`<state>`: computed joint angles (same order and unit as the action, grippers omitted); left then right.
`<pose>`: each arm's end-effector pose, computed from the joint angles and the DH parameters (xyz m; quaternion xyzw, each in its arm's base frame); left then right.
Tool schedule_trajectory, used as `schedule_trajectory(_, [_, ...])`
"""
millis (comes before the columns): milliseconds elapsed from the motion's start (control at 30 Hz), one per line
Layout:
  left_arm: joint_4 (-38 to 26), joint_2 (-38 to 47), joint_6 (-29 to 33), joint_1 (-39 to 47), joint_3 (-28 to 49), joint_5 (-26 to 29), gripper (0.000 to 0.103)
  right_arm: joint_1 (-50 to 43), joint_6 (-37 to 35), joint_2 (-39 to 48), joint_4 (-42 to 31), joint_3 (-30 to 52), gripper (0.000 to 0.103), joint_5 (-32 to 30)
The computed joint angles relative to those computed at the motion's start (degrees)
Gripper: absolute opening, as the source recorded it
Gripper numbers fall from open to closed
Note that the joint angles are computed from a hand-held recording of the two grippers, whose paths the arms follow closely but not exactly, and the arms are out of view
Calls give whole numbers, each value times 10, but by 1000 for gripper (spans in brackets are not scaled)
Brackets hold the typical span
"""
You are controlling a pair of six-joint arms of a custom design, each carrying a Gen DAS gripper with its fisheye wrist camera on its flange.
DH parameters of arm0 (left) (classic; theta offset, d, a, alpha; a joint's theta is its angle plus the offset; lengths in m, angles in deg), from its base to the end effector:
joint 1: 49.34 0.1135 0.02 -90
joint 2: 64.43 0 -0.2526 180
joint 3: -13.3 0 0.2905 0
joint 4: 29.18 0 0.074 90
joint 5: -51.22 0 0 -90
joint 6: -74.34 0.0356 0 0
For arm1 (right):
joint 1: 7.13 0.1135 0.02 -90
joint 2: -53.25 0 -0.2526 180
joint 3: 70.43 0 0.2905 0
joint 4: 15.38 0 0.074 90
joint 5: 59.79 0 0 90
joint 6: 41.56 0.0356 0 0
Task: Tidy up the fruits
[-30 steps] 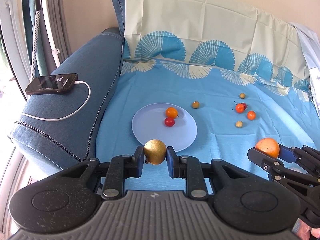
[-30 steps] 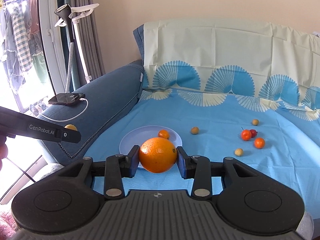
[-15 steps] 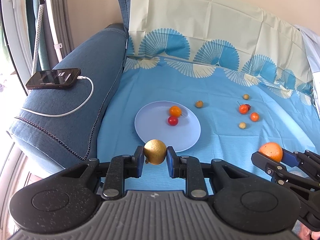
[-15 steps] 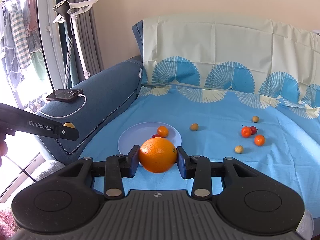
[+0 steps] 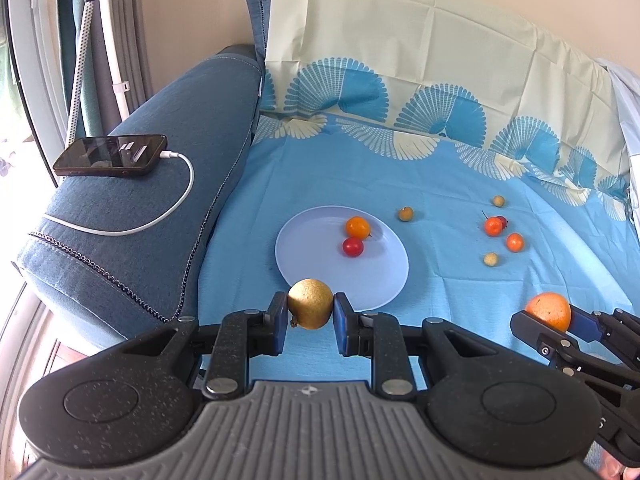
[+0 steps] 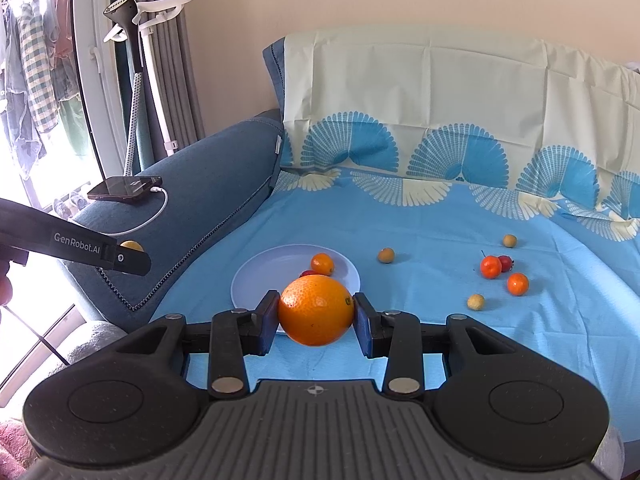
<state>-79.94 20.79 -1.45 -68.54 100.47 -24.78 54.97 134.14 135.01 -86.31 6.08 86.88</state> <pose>0.3379 -0.1268 0.2934 0.3081 0.8776 -0.1292 0.3438 0.1645 0.2472 0.2461 0.2346 0.8437 -0.0289 0.4821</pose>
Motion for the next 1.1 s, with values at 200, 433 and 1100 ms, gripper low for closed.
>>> schedule_trajectory(200, [0,17,-7,1,16,-3,26,-10,-21,-5,16,-4,41,-8])
schedule_trajectory(433, [-1,53,-15,-1,52,-6,26,-29,-64,-14,54,-14,41,-20])
schedule_trajectory(1100, [-17,224,-40,-47,208,-37,26,-154,-228,-7,235,-63,41,-104])
